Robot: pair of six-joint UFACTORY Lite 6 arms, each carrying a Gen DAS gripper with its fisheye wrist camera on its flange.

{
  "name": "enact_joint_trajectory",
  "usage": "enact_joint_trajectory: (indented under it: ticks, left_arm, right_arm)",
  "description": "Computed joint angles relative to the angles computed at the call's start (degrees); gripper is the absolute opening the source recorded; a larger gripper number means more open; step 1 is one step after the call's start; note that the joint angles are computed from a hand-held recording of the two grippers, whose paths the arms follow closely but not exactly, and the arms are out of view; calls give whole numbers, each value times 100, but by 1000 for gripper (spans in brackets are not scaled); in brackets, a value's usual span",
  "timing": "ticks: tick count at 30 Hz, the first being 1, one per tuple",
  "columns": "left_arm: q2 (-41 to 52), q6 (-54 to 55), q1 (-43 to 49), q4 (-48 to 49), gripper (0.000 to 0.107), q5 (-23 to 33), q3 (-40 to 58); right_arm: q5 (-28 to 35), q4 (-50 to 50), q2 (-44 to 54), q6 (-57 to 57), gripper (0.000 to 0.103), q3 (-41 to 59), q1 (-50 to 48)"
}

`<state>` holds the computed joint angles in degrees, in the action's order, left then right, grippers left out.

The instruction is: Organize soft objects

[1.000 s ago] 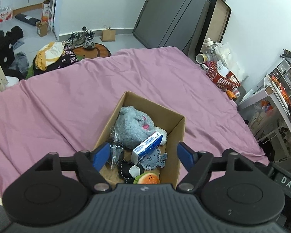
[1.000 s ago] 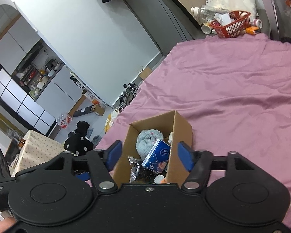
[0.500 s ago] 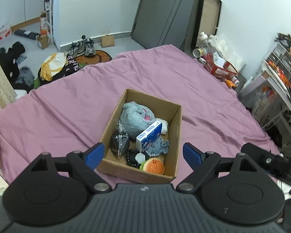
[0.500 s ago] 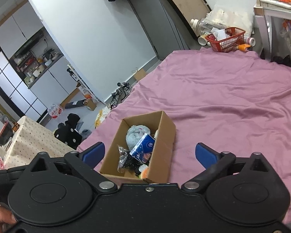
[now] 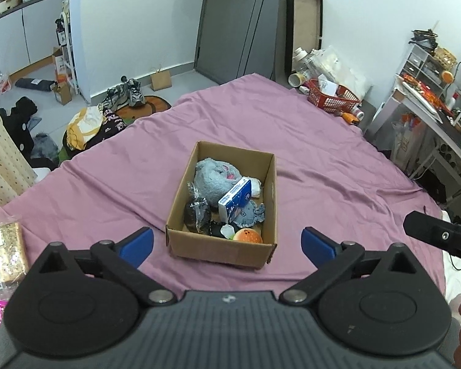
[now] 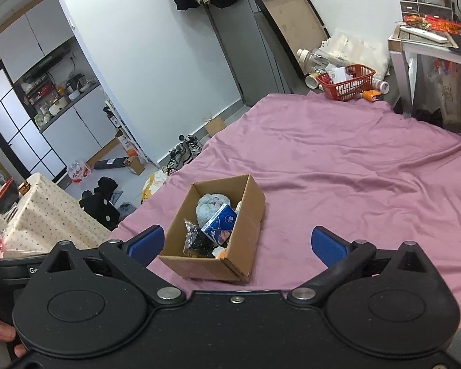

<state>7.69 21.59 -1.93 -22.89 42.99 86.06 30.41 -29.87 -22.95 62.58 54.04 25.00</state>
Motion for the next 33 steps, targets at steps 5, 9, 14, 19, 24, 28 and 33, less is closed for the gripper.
enact_joint_trajectory:
  ticks: [5,9,14,19,24,28,33]
  left_arm:
    - [-526,275,94,-36,101,84,-316]
    - [-873,491,224,-157,101,204,-501]
    - [-1322,713,353,-204,101,379,-730]
    - [-1700,974,508,-343,101,489,-924]
    - [-2098,1273,725,-586,101,666,-1078]
    - [-2323,1508,963,-824,101,840,-1175]
    - [-2572,1819,1274,-1082,101,1008,-1343]
  right_arm:
    - [641,-606,-218,694,103,17,573]
    - [1191,-1094,-378,1279,103,42,1150]
    - [1749,-1570,-540,1882,103,46,1786]
    - [2349,-1913,-624,2341,103,109,2436]
    - [2891,-2187,-679,2691,103,165,3060]
    - [3256,-2327,-653,2916,103,211,3481]
    - [3516,-2411,-567,3101,103,298,3805]
